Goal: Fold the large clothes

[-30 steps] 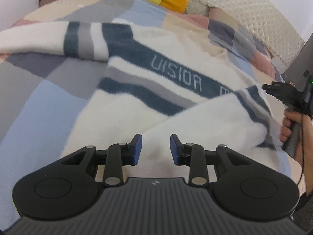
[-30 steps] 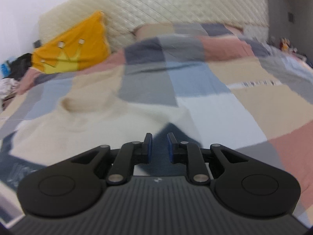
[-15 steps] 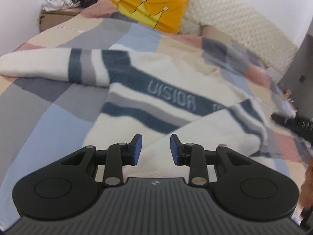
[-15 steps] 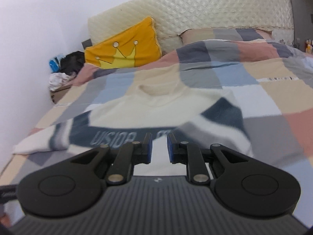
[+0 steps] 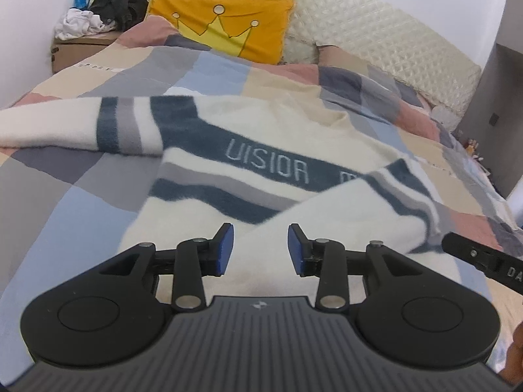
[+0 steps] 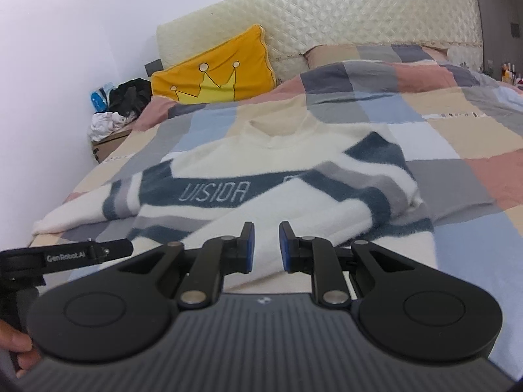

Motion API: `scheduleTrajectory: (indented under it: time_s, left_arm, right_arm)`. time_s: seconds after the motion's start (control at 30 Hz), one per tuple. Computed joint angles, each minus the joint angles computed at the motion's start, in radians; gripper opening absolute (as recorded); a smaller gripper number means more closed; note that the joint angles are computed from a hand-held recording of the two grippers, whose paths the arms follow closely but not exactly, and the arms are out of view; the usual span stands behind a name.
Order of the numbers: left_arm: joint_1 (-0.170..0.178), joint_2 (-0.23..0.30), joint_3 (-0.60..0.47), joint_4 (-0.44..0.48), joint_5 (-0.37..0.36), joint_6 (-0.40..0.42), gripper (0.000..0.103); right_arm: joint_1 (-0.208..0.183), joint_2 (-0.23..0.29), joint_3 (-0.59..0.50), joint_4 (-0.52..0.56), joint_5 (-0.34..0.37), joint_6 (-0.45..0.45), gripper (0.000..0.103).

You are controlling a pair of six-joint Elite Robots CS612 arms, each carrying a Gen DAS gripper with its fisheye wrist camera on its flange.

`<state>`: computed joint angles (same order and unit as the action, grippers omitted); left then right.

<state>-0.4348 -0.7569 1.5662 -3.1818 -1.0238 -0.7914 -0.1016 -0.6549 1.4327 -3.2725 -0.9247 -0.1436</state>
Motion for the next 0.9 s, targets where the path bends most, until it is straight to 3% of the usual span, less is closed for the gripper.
scheduleTrajectory:
  time_s: [0.2, 0.33, 0.5, 0.53, 0.63, 0.7, 0.9]
  left_arm:
    - [0.041, 0.028, -0.044, 0.083, -0.029, -0.14, 0.049]
    - [0.06, 0.047, -0.085, 0.15, 0.013, -0.175, 0.055]
    - [0.091, 0.05, -0.1, 0.183, 0.055, -0.247, 0.062]
    - [0.1, 0.05, -0.102, 0.183, 0.066, -0.261, 0.066]
    - [0.13, 0.044, -0.1, 0.194, 0.089, -0.306, 0.067]
    - [0.159, 0.039, -0.096, 0.198, 0.066, -0.339, 0.067]
    - [0.233, 0.01, -0.038, 0.252, 0.054, -0.529, 0.068]
  right_arm:
    - [0.01, 0.032, -0.044, 0.063, 0.003, -0.019, 0.02]
    - [0.016, 0.049, -0.075, 0.14, 0.002, -0.025, 0.021]
    - [0.014, 0.065, -0.102, 0.163, 0.025, 0.011, 0.02]
    - [0.013, 0.068, -0.108, 0.169, 0.031, 0.023, 0.02]
    - [0.012, 0.074, -0.119, 0.183, 0.044, 0.047, 0.02]
    - [0.014, 0.076, -0.122, 0.191, 0.041, 0.042, 0.02]
    - [0.019, 0.084, -0.135, 0.22, 0.042, 0.027, 0.02]
